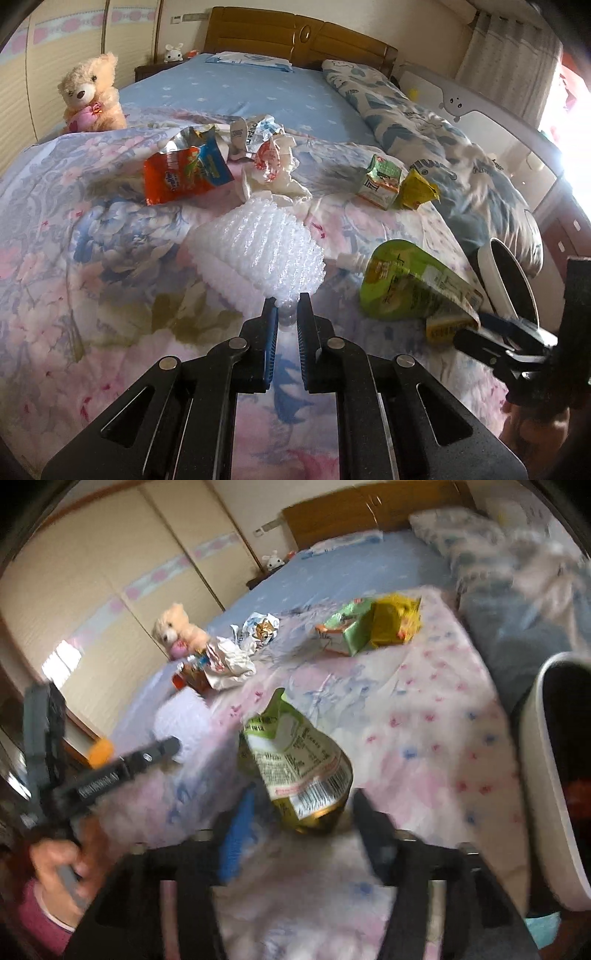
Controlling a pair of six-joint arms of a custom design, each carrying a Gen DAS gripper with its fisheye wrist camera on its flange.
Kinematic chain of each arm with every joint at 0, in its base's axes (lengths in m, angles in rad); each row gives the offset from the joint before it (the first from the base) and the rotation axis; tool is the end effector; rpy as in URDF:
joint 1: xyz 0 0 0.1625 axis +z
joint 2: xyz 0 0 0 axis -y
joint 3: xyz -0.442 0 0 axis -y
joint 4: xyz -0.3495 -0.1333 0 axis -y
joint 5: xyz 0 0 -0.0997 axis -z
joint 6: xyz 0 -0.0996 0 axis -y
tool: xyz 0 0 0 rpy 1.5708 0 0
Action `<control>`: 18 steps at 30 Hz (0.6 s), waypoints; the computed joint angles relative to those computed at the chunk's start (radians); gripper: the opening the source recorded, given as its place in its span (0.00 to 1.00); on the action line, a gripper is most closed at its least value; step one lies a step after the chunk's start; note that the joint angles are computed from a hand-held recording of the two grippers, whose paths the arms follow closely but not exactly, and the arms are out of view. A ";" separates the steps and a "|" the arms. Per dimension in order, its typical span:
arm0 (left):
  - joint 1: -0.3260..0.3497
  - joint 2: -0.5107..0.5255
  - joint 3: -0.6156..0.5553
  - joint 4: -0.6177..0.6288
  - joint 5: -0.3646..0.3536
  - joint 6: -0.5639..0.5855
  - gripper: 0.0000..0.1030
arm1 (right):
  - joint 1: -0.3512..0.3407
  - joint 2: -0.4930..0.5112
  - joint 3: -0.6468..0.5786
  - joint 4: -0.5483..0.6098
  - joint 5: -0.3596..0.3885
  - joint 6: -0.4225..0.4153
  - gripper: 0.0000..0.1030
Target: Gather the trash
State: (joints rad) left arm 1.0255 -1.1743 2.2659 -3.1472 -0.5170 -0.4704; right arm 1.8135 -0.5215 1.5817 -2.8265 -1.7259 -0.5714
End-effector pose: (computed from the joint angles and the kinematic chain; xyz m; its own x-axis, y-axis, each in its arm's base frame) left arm -0.0418 -0.4928 0.2630 -0.7720 -0.4231 -0.4744 0.1223 0.6335 -0.7640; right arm 0.2757 -0.6230 0.0006 -0.6853 -0.6902 0.2325 -0.7209 0.6883 -0.0815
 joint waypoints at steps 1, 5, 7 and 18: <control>-0.001 -0.002 0.004 0.000 0.001 -0.002 0.09 | 0.004 0.000 0.006 -0.022 -0.009 -0.025 0.75; -0.008 -0.015 0.019 0.006 0.001 -0.017 0.09 | 0.022 0.030 -0.056 -0.007 -0.022 -0.098 0.76; -0.012 -0.019 0.023 0.011 -0.002 -0.024 0.09 | 0.031 0.056 -0.102 0.022 -0.034 -0.119 0.76; -0.037 -0.028 0.045 0.009 0.003 -0.024 0.09 | 0.047 0.106 -0.244 0.158 -0.068 -0.199 0.83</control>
